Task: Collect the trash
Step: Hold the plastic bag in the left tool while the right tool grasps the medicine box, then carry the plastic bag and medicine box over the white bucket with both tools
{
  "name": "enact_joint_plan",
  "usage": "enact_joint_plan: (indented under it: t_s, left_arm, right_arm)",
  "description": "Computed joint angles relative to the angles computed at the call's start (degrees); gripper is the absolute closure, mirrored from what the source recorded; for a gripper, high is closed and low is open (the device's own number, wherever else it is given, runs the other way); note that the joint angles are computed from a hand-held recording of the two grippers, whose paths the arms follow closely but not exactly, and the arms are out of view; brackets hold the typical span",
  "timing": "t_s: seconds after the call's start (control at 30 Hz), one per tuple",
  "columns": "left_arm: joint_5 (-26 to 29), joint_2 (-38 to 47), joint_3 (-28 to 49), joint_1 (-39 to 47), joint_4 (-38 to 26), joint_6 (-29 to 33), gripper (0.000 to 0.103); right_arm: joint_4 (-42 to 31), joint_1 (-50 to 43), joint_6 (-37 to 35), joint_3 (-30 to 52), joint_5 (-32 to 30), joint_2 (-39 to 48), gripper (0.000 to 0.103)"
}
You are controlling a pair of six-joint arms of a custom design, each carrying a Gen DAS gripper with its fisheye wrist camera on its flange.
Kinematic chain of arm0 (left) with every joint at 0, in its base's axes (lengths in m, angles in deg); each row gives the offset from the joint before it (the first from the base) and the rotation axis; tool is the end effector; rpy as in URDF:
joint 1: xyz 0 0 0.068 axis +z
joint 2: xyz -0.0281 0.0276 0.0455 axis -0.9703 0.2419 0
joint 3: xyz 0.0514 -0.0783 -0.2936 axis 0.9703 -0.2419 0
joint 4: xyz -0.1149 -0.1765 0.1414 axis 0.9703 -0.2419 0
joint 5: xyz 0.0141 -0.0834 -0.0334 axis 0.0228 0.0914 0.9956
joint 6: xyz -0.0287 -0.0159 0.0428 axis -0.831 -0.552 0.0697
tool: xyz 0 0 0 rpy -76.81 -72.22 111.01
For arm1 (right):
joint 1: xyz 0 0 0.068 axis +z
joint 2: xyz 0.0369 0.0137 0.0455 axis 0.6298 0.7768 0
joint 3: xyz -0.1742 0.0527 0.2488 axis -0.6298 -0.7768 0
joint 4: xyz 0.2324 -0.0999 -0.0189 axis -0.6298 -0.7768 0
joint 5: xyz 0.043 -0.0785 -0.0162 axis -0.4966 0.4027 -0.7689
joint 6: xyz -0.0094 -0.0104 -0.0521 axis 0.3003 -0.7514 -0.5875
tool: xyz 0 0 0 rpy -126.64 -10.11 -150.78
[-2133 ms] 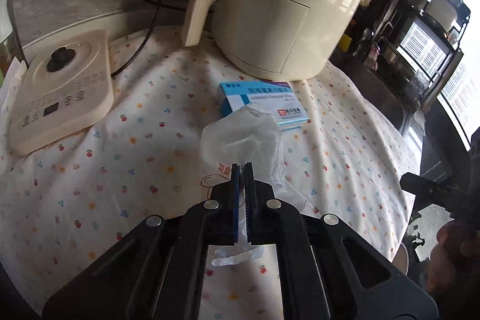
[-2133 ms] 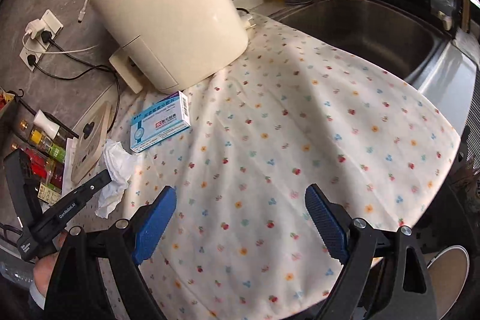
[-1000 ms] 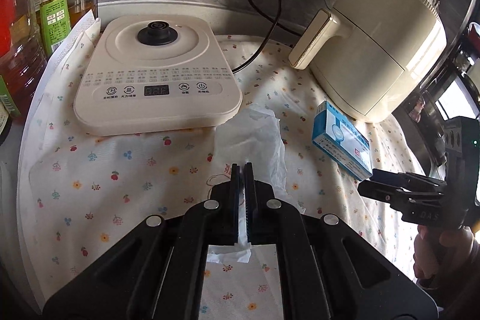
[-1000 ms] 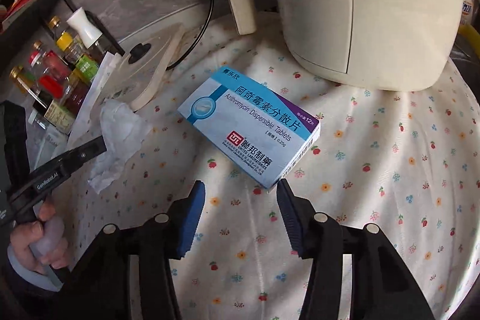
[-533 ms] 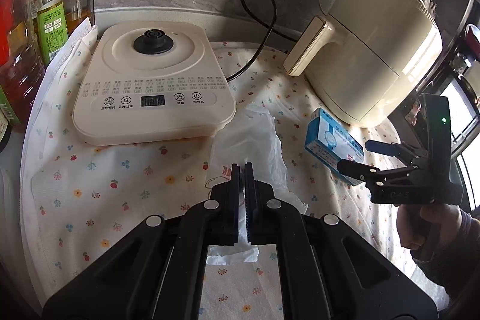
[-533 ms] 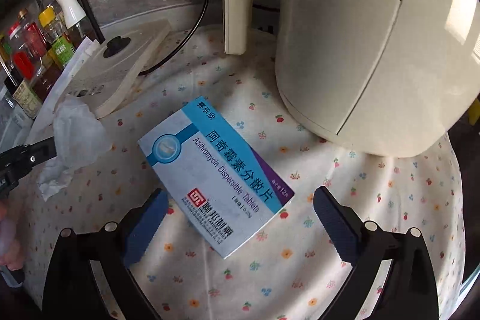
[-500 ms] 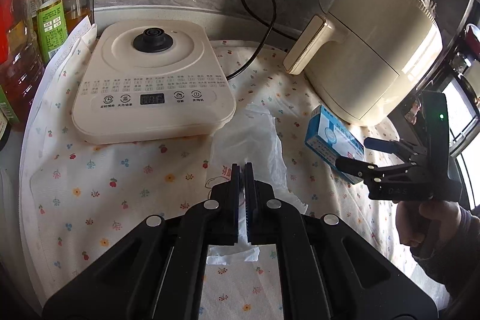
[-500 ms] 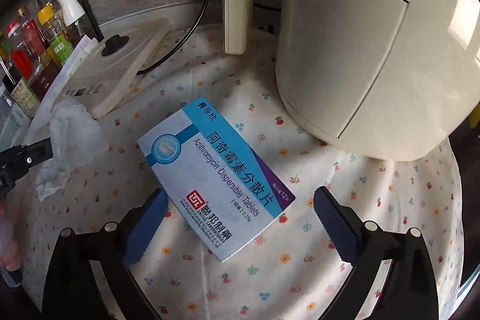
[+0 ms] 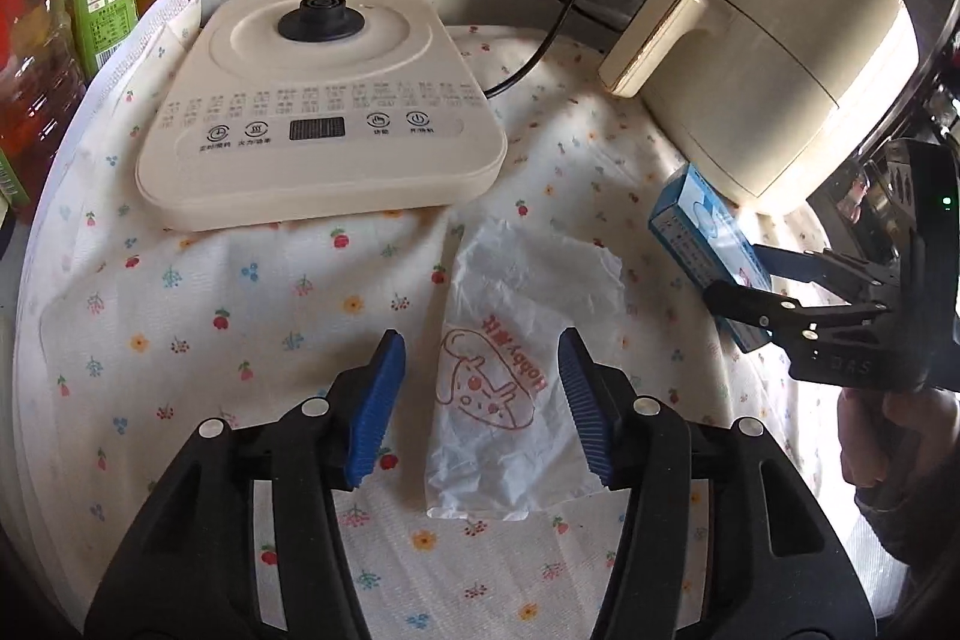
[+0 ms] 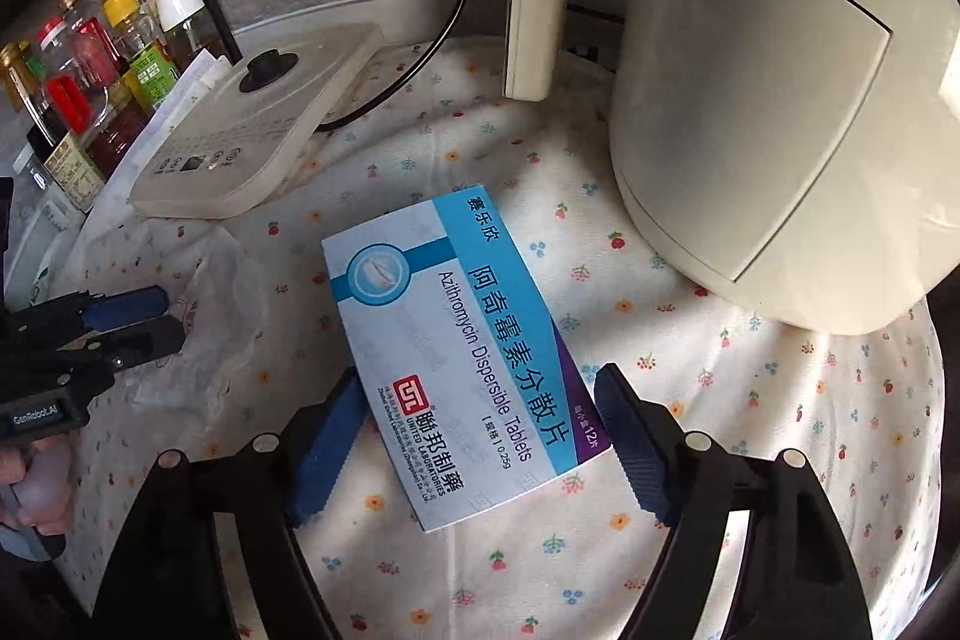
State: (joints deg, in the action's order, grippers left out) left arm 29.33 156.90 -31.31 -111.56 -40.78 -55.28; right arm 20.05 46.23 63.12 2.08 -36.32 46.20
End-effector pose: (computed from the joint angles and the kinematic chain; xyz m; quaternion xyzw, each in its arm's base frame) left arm 0.1702 -0.1117 0.1518 -0.0842 0.9429 -0.1054 0.3044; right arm 0.2892 0.0447 0.1267 -0.2627 0.9317 0.0826 0.2369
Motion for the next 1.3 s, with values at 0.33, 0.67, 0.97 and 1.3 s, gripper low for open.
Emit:
enact_joint_plan:
  t_s: [0.33,0.67,0.97,1.3]
  left_arm:
    - [-2.4,0.9,2.0,-4.9,-3.4,-0.9,0.099]
    - [-10.3,-4.8,5.5,-17.2,-9.7,-7.9,0.100]
    - [-14.9,2.2,16.3,-28.5,-12.9,-11.2,0.101]
    - [-14.3,18.1,33.3,-39.6,-14.4,-10.1,0.101]
  right_arm:
    - [0.1,-4.5,1.5,-8.1,-2.8,-7.5,0.035]
    - [-6.7,-21.2,-4.5,-13.8,-11.1,-19.4,0.036]
    - [-27.3,-51.4,-25.8,-10.5,-21.3,-26.6,0.035]
    - [-47.7,-89.0,-56.9,3.1,-24.9,-14.4,0.035]
